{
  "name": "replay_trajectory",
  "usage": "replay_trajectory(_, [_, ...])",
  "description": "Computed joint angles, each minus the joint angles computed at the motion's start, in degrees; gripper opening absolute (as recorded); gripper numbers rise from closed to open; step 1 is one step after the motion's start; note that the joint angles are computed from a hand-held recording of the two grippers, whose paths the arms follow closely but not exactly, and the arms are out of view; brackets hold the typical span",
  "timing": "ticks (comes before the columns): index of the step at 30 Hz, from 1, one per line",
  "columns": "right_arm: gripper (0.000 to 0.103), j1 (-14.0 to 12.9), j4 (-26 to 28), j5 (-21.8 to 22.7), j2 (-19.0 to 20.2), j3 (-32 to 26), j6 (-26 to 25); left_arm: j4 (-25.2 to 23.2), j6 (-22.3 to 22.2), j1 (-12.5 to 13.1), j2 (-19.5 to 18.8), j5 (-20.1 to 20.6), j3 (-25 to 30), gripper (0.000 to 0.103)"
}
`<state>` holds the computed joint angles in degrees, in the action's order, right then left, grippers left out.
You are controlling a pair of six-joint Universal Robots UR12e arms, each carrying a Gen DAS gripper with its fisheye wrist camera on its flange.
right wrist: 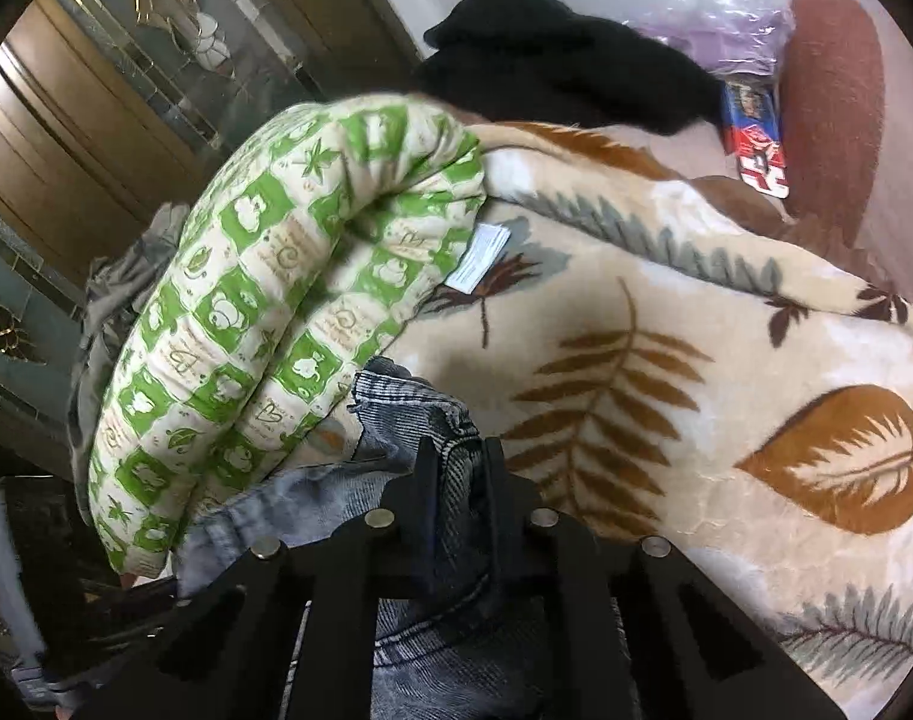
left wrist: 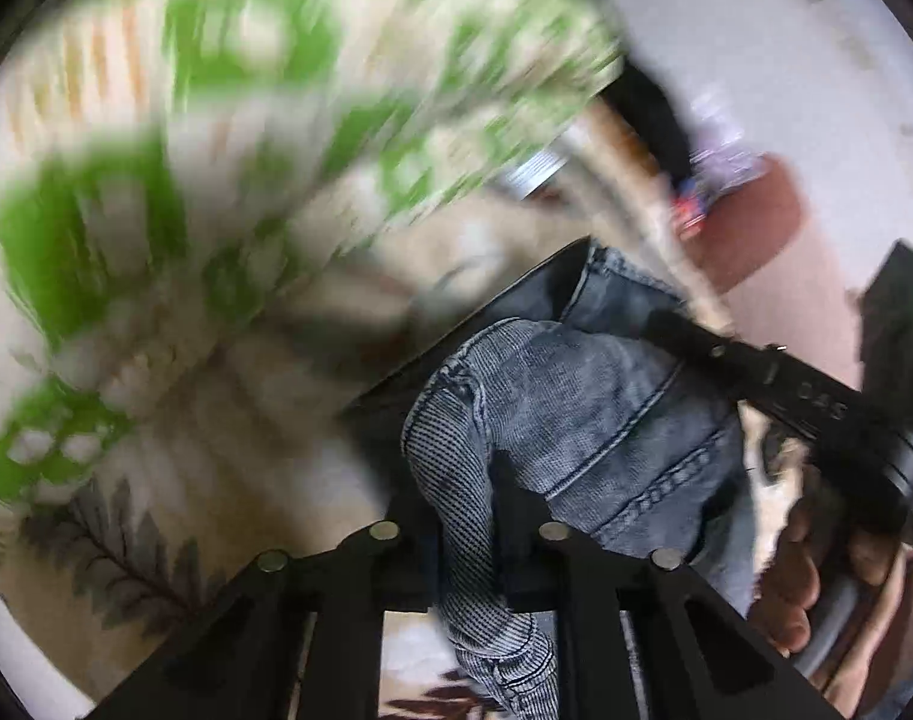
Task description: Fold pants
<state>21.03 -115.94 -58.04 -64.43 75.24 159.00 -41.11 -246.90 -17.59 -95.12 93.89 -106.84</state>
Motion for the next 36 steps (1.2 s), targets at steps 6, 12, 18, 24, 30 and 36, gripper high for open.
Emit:
replay_trajectory(6, [0.031,0.8,-4.2,-4.0,-0.7,3.6,5.4,-4.9,-1.3,-0.3,0.3,2.8,1.0,0.065])
replay_trajectory(12, [0.047,-0.4,-16.5,-6.3,-7.2,10.2,9.0,-6.7,-0.1,-1.2,0.2,5.6,2.1,0.066])
replay_trajectory(18, [0.048,-1.8,-24.4,-7.4,-12.8,17.1,14.7,-5.8,-0.8,-1.2,0.3,4.4,1.5,0.07])
replay_trajectory(24, [0.063,-2.6,-28.0,-9.1,-18.1,23.5,17.6,-8.3,3.2,-2.7,-1.2,7.3,3.9,0.072])
replay_trajectory(30, [0.066,-4.6,-27.7,-4.8,-22.9,30.8,15.7,0.2,4.5,-2.5,1.6,3.2,-0.5,0.07])
replay_trajectory(36, [0.066,-4.3,-25.8,-4.1,-24.6,35.8,9.3,3.0,4.2,-2.9,2.3,3.1,-1.4,0.051])
